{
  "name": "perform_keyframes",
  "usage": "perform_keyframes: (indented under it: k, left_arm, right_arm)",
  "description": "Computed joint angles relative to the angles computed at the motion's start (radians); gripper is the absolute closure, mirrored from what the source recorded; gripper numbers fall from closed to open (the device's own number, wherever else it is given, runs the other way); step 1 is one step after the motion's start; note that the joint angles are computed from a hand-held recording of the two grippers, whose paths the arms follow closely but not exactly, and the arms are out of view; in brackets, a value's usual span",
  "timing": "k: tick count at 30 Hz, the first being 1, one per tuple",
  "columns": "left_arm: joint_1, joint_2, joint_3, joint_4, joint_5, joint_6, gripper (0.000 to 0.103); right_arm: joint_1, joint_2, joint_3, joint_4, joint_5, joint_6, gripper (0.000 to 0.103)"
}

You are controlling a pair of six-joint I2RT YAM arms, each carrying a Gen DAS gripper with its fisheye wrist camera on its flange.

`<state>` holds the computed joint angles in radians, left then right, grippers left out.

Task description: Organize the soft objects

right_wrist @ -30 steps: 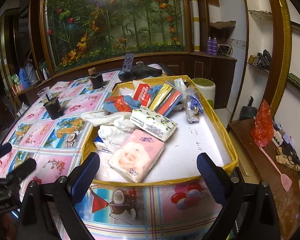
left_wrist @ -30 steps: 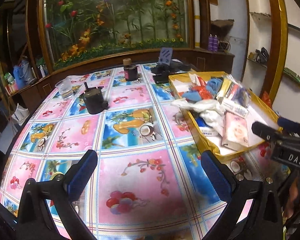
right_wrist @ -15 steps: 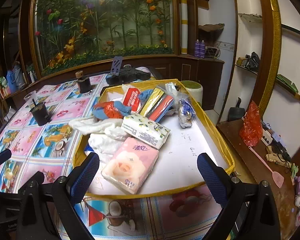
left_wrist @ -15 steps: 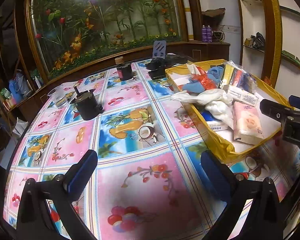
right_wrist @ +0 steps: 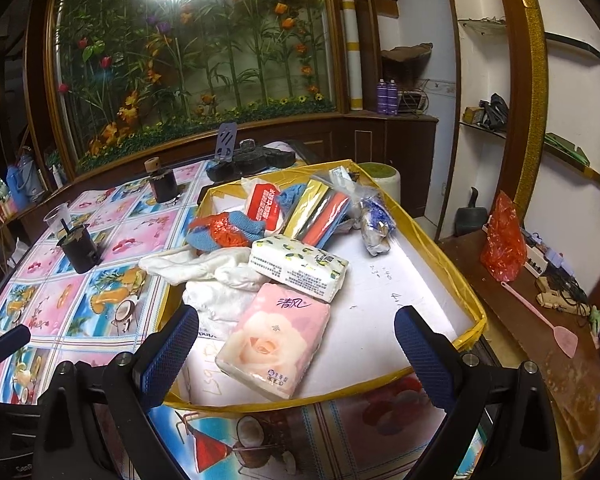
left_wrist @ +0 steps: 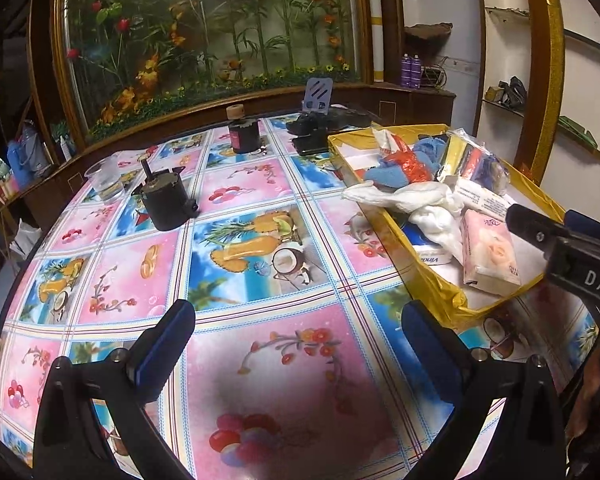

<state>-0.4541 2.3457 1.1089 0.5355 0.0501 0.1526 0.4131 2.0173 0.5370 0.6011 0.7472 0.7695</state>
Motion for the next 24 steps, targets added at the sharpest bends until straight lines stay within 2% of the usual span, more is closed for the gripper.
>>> perform_keyframes:
  k: [7, 15, 24]
  left_arm:
    - [-0.012, -0.001, -0.012, 0.03, -0.038, 0.001, 0.0]
    - [-0.032, 0.004, -0.023, 0.059, -0.079, 0.03, 0.0]
    - [-0.033, 0.003, -0.024, 0.059, -0.081, 0.033, 0.0]
  right_arm:
    - [-0.029, 0.042, -0.009, 0.116, -0.052, -0.097, 0.003]
    - [-0.062, 0.077, -0.044, 0.228, -0.094, -0.104, 0.003]
    - [-0.072, 0.08, -0.056, 0.25, -0.099, -0.102, 0.003]
